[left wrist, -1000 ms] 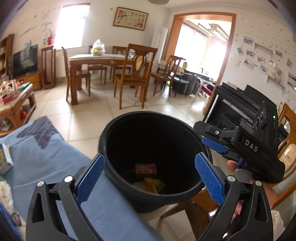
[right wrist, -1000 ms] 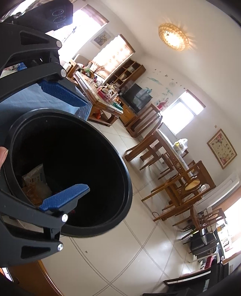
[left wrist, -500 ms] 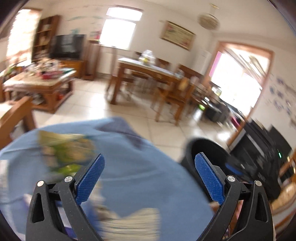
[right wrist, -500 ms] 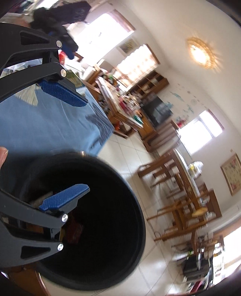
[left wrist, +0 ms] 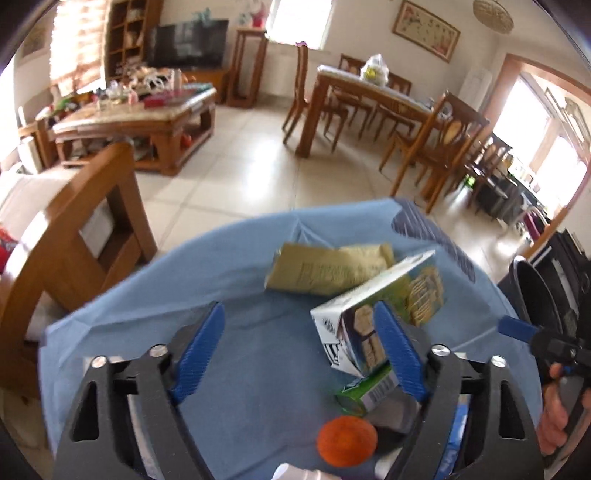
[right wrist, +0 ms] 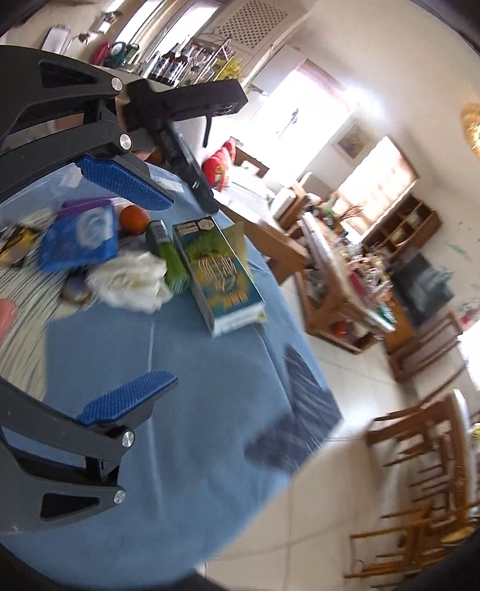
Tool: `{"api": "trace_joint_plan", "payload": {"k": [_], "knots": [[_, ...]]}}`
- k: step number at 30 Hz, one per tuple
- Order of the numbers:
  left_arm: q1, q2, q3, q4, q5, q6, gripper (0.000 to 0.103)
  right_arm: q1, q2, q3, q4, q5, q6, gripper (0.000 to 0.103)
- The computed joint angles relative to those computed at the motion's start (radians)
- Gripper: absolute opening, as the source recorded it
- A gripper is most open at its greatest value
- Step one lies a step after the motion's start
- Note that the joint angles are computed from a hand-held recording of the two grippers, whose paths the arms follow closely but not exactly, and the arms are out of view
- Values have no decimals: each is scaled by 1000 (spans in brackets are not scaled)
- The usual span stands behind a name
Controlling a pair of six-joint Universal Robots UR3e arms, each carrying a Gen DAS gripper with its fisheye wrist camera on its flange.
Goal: Collect trash
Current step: 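Return to the table and grasp the blue-green milk carton with the right tool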
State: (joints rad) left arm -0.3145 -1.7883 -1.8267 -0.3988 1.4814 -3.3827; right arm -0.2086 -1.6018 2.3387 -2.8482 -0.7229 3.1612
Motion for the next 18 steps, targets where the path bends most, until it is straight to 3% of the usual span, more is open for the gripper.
{"api": "trace_joint_plan", "payload": {"k": [3,9,18], "knots": [[26,12,-69,72,-76,44,74,76,168,-129,-56,-21,124,88],[-42,-38,-41,99,-93,151,74,137,342,-279,-99,-52,295,88],[-108,-145,21,162,-218,187,74,181,401,-372,-53,-113,331,88]]}}
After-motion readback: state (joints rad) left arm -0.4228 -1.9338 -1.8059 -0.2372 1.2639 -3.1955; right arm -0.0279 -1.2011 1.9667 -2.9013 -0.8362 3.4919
